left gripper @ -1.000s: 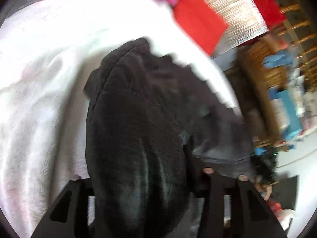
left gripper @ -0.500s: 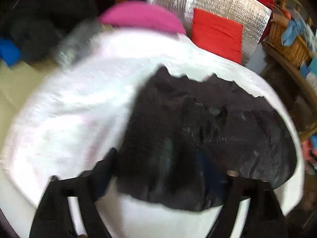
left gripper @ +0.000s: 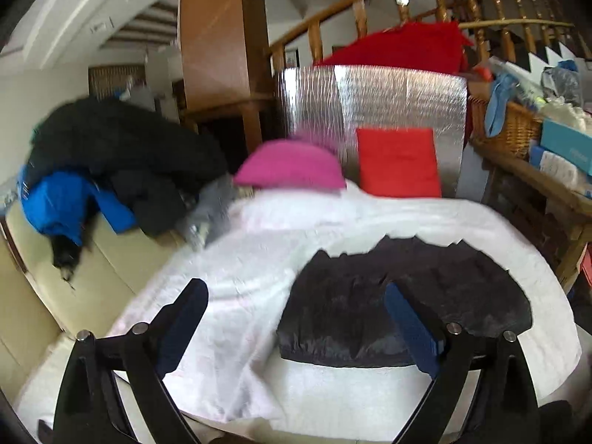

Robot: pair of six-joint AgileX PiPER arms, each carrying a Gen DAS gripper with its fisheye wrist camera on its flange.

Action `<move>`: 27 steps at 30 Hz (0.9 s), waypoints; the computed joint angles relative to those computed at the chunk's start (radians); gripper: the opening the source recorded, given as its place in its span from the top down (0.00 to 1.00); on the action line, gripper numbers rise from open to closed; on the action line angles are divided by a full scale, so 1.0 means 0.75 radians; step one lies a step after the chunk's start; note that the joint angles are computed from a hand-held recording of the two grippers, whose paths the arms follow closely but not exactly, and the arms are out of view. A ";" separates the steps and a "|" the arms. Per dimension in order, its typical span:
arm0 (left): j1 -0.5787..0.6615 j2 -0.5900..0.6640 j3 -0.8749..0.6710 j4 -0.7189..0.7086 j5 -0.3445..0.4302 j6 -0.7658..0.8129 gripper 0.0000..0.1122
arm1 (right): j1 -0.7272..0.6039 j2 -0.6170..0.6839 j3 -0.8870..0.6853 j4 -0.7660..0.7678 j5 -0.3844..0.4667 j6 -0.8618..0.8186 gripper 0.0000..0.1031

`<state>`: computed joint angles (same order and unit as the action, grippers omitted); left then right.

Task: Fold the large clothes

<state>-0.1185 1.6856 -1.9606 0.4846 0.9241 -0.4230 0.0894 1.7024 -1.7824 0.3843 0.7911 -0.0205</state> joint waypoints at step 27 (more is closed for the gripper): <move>-0.624 -0.406 0.140 0.726 0.324 -0.386 0.08 | 0.626 -0.450 0.049 -1.153 0.141 0.821 0.22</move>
